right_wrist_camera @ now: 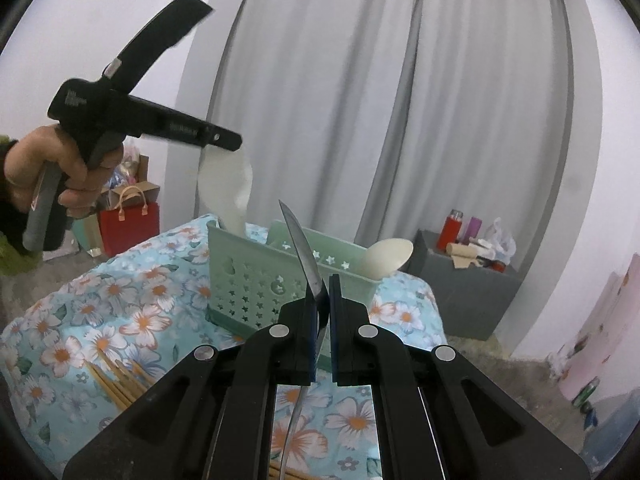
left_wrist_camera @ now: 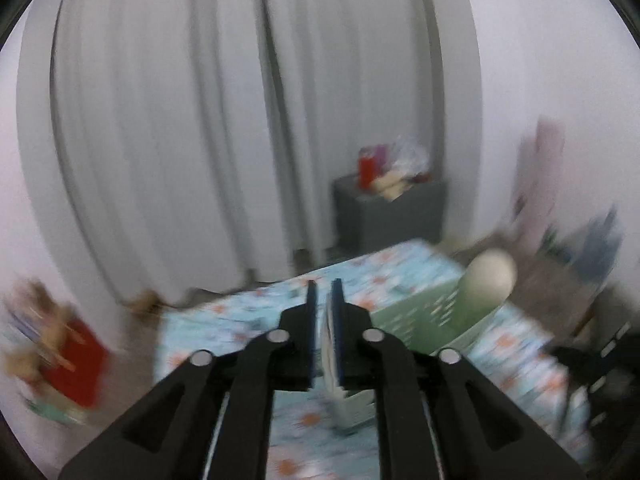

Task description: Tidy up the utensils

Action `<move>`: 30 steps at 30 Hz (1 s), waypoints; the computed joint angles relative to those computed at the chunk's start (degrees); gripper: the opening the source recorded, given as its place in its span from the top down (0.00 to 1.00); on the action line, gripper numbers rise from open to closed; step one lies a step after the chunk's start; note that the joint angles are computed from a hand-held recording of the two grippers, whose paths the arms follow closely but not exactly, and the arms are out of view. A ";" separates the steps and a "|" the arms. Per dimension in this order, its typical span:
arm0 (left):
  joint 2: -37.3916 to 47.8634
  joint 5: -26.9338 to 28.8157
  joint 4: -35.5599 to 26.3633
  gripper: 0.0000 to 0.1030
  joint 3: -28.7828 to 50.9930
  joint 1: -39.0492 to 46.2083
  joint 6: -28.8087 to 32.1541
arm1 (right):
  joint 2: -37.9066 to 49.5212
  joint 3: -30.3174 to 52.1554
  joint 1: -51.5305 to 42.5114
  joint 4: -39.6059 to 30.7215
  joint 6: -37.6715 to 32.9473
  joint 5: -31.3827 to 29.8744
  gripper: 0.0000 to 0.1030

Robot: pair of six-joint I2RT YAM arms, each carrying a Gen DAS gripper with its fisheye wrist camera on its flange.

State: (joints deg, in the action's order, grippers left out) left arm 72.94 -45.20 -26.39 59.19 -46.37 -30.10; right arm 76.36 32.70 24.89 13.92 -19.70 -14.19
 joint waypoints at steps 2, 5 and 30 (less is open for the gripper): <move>-3.99 3.18 5.80 0.70 -4.07 1.69 -0.71 | 0.43 0.47 -0.37 -0.45 0.65 -0.61 0.97; -9.43 4.72 11.00 0.65 -9.04 3.11 -2.67 | 0.97 1.35 -0.96 -1.09 1.30 -1.35 0.97; -18.75 -14.40 -16.25 0.50 -27.83 -28.86 -59.07 | 24.06 24.60 -3.80 20.74 31.11 -13.07 0.97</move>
